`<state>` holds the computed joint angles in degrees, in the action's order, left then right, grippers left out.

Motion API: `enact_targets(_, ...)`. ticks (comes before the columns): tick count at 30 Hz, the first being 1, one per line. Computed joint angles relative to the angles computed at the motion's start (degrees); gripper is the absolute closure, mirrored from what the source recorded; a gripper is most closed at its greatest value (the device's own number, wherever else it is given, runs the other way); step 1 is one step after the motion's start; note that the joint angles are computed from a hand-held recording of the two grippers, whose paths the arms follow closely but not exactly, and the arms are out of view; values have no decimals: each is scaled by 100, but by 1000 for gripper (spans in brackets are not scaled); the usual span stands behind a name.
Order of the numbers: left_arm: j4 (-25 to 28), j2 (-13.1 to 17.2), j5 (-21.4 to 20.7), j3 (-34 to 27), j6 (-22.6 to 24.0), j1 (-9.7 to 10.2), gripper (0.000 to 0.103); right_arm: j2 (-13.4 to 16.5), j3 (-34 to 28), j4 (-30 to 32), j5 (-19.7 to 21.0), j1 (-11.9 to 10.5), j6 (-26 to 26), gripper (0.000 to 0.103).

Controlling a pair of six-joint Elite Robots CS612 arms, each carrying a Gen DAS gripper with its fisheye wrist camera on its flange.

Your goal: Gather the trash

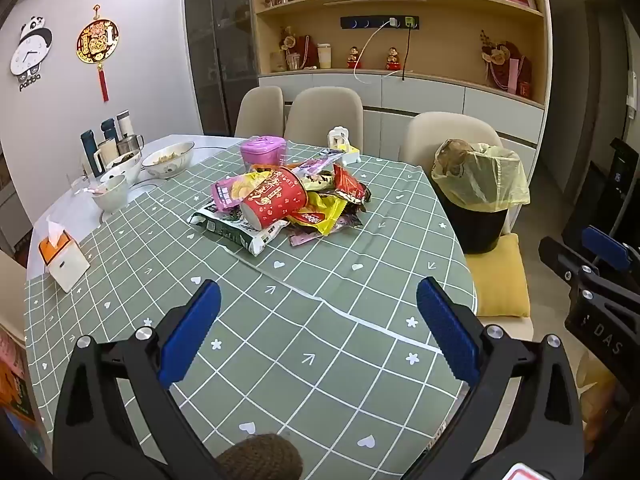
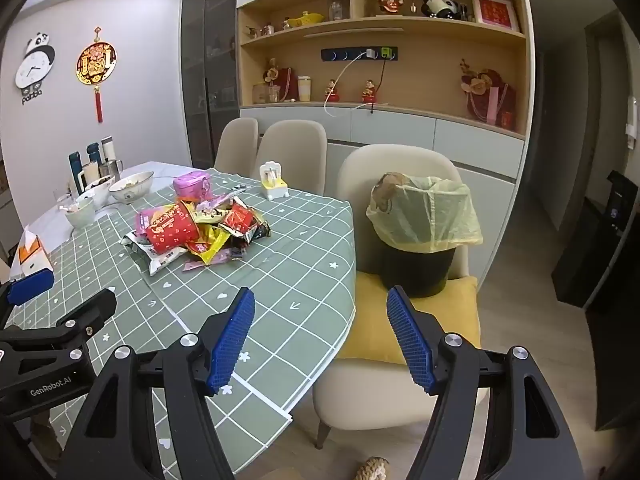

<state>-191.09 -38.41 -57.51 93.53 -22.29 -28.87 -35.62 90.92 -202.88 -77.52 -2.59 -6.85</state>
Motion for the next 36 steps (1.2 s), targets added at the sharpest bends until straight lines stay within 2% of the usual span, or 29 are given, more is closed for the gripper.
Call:
enact_targets(14,-62,11,-21,-5,26,7,9,11,9,-35,29,-26,-38,38)
enact_targets(20,-109,-99,-12,89,53,-13,9,-1,17,-30,-13,-2,-33,38)
enact_targets(36,-181,1,-25,-1,119,-37,9,-38,50,-9,5,-58,61,38)
